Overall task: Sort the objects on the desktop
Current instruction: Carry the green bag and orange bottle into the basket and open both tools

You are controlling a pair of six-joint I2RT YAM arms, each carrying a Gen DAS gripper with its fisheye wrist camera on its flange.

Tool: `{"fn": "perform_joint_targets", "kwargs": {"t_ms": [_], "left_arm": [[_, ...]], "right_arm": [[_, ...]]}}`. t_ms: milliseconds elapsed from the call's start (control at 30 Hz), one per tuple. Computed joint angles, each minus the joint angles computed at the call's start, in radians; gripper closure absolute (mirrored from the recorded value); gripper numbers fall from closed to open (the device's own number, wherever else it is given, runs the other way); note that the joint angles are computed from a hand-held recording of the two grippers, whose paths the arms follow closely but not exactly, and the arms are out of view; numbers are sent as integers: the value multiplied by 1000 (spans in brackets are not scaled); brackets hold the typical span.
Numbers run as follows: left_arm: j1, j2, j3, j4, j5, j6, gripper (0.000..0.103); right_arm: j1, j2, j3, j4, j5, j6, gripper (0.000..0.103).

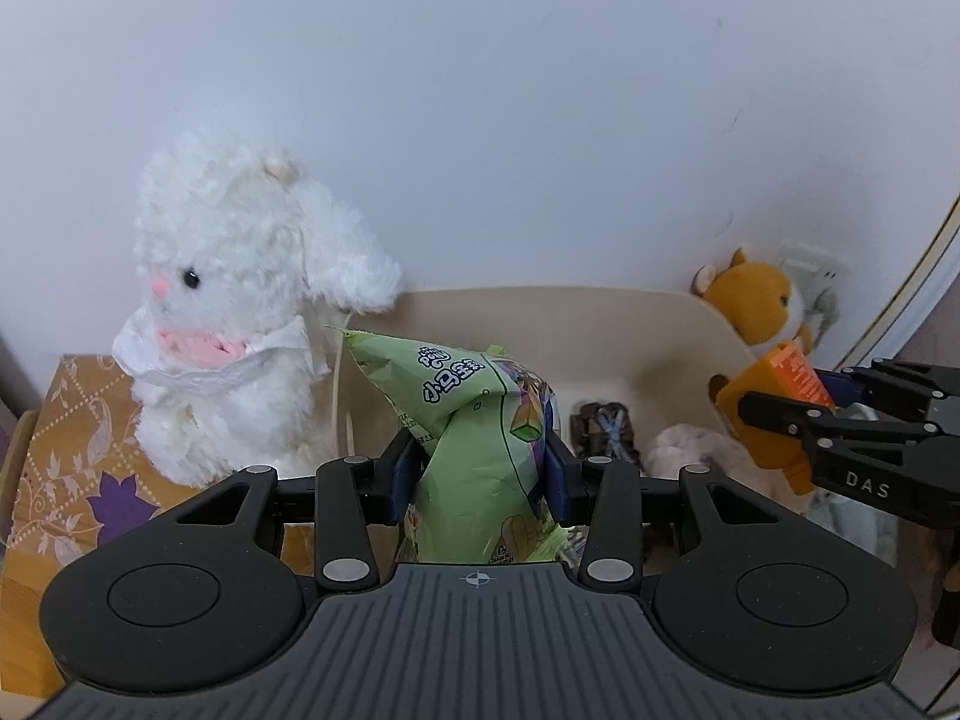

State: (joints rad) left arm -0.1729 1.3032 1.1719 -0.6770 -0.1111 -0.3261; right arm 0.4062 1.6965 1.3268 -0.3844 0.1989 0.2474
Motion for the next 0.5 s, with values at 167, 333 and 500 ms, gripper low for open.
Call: {"fn": "perform_joint_targets", "kwargs": {"t_ms": [167, 333, 500], "left_arm": [[-25, 67, 20, -16, -25, -9, 59], [-39, 72, 22, -35, -33, 6, 31], [-33, 24, 4, -24, -49, 4, 20]], "right_arm": [[-3, 85, 30, -10, -1, 60, 68], [10, 116, 21, -13, 18, 50, 57], [37, 56, -53, 53, 59, 6, 33]]}}
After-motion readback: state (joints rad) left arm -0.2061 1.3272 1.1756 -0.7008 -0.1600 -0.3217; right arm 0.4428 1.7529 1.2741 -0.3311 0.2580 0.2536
